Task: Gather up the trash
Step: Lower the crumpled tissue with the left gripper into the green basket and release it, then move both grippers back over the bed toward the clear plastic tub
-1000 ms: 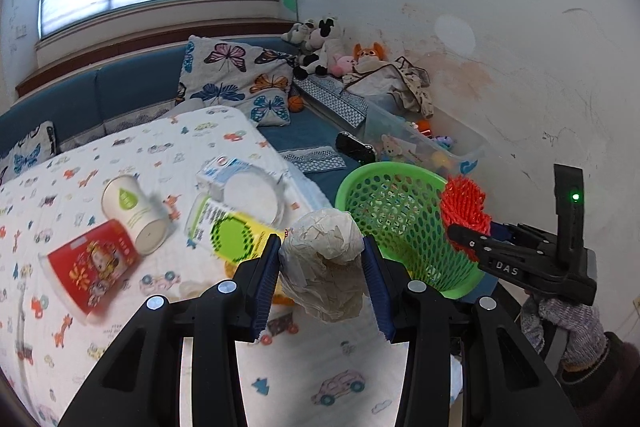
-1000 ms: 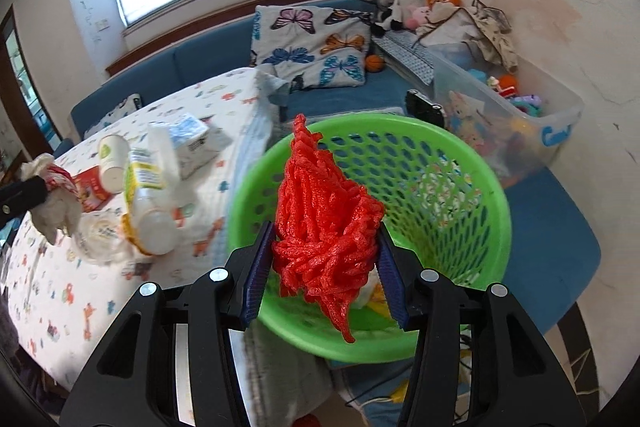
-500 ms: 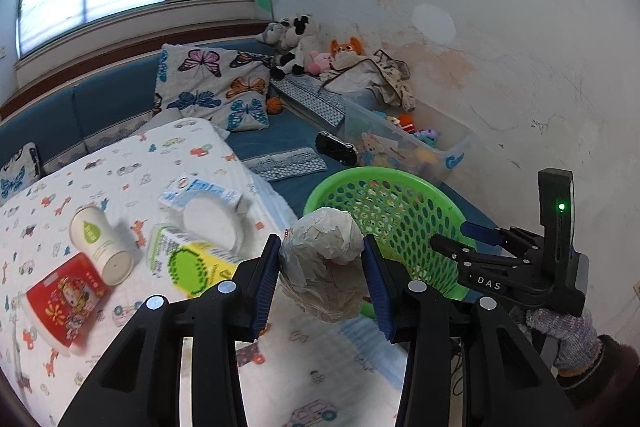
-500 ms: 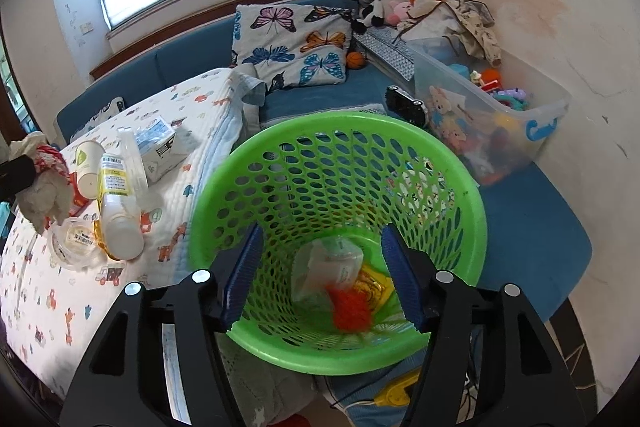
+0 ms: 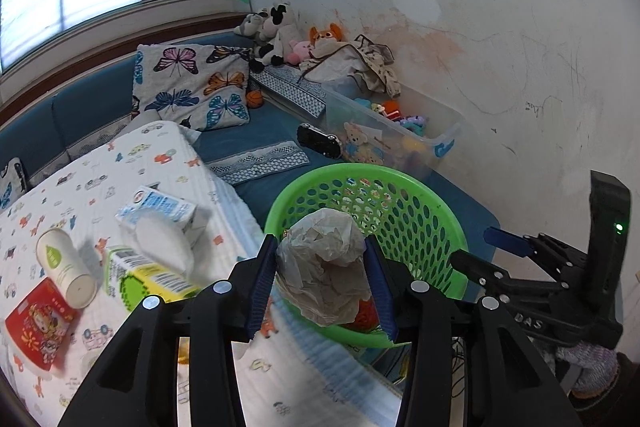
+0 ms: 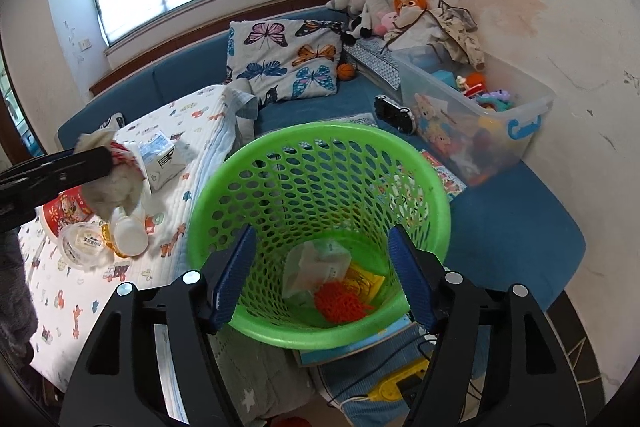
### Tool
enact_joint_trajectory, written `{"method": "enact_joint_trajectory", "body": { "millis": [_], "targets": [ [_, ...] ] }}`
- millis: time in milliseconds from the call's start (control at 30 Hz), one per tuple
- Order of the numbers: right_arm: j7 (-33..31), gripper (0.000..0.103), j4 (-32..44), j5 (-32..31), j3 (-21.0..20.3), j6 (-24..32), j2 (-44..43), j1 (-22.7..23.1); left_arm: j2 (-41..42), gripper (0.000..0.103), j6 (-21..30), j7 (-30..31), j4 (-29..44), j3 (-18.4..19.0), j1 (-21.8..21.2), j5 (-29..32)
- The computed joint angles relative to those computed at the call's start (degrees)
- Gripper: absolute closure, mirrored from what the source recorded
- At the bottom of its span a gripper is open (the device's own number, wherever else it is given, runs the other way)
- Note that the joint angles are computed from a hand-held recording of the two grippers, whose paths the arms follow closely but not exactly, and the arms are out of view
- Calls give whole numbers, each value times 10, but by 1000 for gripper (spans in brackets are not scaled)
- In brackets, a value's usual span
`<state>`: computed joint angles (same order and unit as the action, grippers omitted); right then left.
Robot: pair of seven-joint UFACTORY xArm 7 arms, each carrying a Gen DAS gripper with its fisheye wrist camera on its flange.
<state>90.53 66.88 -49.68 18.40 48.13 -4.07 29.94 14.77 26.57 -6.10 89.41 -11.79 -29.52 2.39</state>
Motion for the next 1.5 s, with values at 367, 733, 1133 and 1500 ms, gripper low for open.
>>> {"method": "enact_joint_trajectory", "body": {
  "millis": [367,733,1133,1500],
  "targets": [
    [14,34,-29,9,12,-1,-26,-6,46,59,26,-6,52,4,-22,15],
    [21,34,-35,9,19,-1,-31,-12,63,50,27,-10,70,9,-33,26],
    [22,32,-17,1,23,2,-16,-2,2,40,-10,-16,-10,7,-10,13],
    [15,29,32,-14,10,-2,30,32,-104,40,-59,-38,-163,16,46,-5]
  ]
}}
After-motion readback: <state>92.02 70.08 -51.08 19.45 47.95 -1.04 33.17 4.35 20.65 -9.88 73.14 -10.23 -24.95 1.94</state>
